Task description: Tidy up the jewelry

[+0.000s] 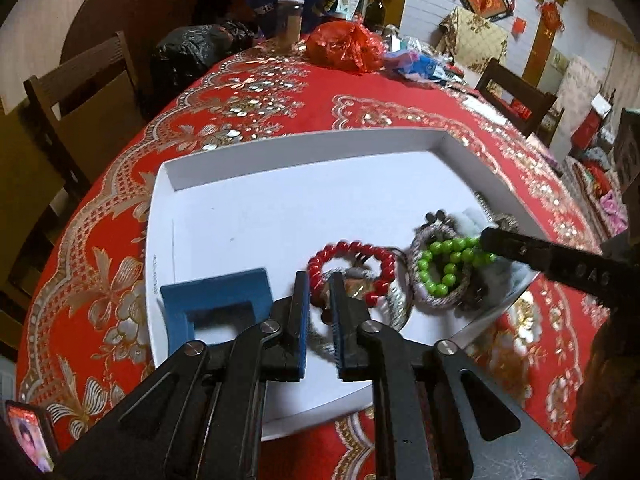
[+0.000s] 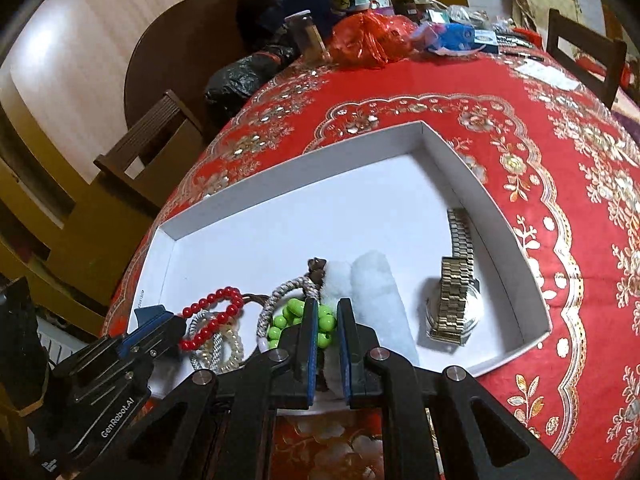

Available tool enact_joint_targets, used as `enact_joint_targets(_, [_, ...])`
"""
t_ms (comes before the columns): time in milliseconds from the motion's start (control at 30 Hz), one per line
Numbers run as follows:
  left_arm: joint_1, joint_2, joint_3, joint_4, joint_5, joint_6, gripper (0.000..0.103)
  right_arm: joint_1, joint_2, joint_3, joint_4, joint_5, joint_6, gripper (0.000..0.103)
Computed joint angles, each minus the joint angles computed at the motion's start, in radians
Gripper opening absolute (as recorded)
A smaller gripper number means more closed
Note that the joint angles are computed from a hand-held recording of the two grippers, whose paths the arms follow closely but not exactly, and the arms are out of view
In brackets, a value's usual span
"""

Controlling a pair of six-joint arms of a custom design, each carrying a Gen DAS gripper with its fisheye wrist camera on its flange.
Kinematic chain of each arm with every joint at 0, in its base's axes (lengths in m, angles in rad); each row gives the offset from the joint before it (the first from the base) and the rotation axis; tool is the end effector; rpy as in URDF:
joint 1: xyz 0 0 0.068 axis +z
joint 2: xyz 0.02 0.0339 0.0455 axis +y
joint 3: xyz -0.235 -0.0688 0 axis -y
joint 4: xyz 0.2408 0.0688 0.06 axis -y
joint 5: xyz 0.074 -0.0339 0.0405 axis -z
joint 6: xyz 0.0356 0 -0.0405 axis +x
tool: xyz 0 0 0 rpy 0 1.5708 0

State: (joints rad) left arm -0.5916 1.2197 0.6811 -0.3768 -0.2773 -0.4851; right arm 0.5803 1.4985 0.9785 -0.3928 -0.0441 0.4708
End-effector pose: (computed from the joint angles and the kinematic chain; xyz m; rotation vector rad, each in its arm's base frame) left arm 0.2068 -0.1272 0.1763 0.0143 2.4425 -0.1330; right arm 0.2574 0.1706 0.1936 -0.1588 2.5462 0.4856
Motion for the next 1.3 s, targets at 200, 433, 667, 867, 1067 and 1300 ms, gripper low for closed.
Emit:
enact_joint_targets(200, [-0.076,-0.036,-0.047,0.0,-0.12,-0.004,0.036,-0.013,-0.116,-0.103,0.034,0.001,-0.015,0.043])
enact_joint_targets(433, [-0.163,-0.105,-0.129,-0.025,-0.229,-0.05,0.045,-0.058,-0.246,-0.249,0.084,-0.05,-0.006,0.043])
enact_joint_targets(667, [-0.25,-0.214,-0.163,-0.133,-0.244,-0.146,0.045,-0.053,-0.324,-0.275,0.005,-0.089,0.02,0.043])
enact_joint_targets(867, [-0.305,-0.317,-0.161,-0.265,-0.204,-0.271,0.045,0.024,-0.446,-0.29,-0.164,-0.03,0.065,0.043])
enact_joint_targets(1067, [-0.595,-0.431,-0.075,-0.532,-0.438,-0.521,0.083,0.234,-0.687,-0.272,-0.402,0.207,0.165,0.045])
enact_joint_targets(1300, [-0.818,-0.272,0.044,-0.728,-0.478,-0.746,0.103,0.8,-0.654,-0.177,-0.74,0.688,0.59,0.082])
